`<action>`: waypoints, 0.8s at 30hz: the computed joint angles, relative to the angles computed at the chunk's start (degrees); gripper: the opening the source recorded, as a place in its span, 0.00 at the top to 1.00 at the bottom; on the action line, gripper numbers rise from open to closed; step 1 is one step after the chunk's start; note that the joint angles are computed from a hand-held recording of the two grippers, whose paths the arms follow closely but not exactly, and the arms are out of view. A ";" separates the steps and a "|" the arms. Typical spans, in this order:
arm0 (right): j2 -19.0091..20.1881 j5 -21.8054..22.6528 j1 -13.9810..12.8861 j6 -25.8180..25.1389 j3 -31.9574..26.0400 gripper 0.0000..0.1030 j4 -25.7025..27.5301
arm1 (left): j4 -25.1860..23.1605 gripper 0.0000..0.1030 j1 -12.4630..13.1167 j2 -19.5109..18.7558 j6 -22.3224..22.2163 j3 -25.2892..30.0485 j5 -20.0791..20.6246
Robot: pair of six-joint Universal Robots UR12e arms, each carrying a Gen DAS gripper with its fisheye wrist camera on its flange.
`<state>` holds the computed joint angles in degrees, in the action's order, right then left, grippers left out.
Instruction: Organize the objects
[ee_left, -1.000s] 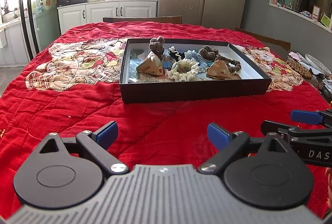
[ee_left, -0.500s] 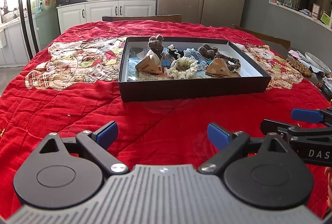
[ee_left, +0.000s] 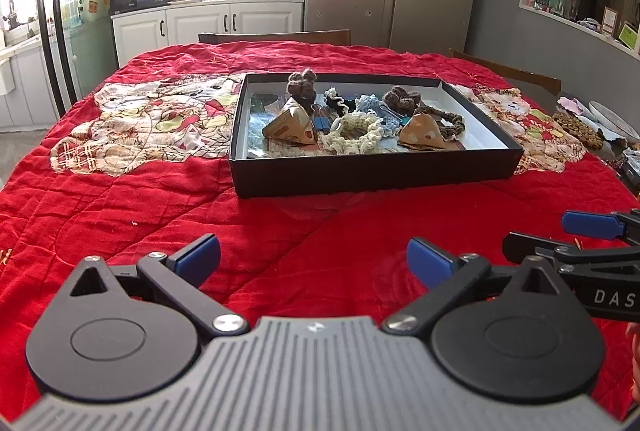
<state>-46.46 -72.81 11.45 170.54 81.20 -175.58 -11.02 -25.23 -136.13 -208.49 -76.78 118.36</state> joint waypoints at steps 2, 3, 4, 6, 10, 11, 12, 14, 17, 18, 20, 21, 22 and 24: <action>0.00 -0.02 -0.01 -0.05 -0.02 0.24 0.04 | -0.18 0.00 -0.01 0.04 -0.05 -0.02 -0.09; 0.00 -0.02 -0.01 -0.05 -0.02 0.24 0.04 | -0.25 0.00 -0.02 0.04 0.01 0.00 -0.11; 0.00 -0.03 -0.03 -0.02 -0.02 0.24 0.10 | -0.28 0.00 -0.02 0.00 0.06 0.05 -0.11; -0.01 -0.01 -0.01 -0.05 -0.01 0.24 0.02 | -0.35 0.00 -0.04 0.00 0.10 0.08 -0.18; 0.00 0.03 -0.04 -0.10 0.00 0.24 0.05 | -0.41 0.00 -0.07 -0.08 0.22 0.18 -0.47; 0.00 -0.01 -0.03 -0.07 0.00 0.24 -0.03 | -0.42 0.00 -0.09 -0.09 0.27 0.20 -0.46; 0.02 -0.01 -0.03 -0.06 0.02 0.24 -0.06 | -0.50 0.00 -0.08 -0.09 0.32 0.22 -0.49; 0.02 -0.01 -0.03 -0.05 0.03 0.24 -0.10 | -0.75 0.00 -0.09 -0.10 0.31 0.28 -0.53; 0.02 0.02 -0.04 -0.08 0.01 0.24 -0.03 | -0.97 0.00 -0.08 -0.11 0.41 0.36 -0.80; 0.02 0.02 -0.04 -0.08 0.01 0.24 -0.03 | -0.83 0.00 -0.05 -0.09 0.58 0.28 -1.14; 0.02 0.02 -0.04 -0.08 0.01 0.24 -0.03 | -0.62 0.00 0.06 0.01 0.75 0.13 -2.17; 0.04 0.00 -0.05 -0.08 -0.01 0.24 0.07 | -0.53 0.00 0.10 0.04 0.80 0.03 -2.68; 0.04 -0.03 -0.04 -0.05 -0.02 0.24 0.12 | -0.50 0.00 0.13 0.04 0.87 0.03 -3.02; 0.01 -0.02 -0.05 -0.04 0.00 0.24 0.18 | -0.31 0.00 0.07 -0.06 0.78 0.10 -2.87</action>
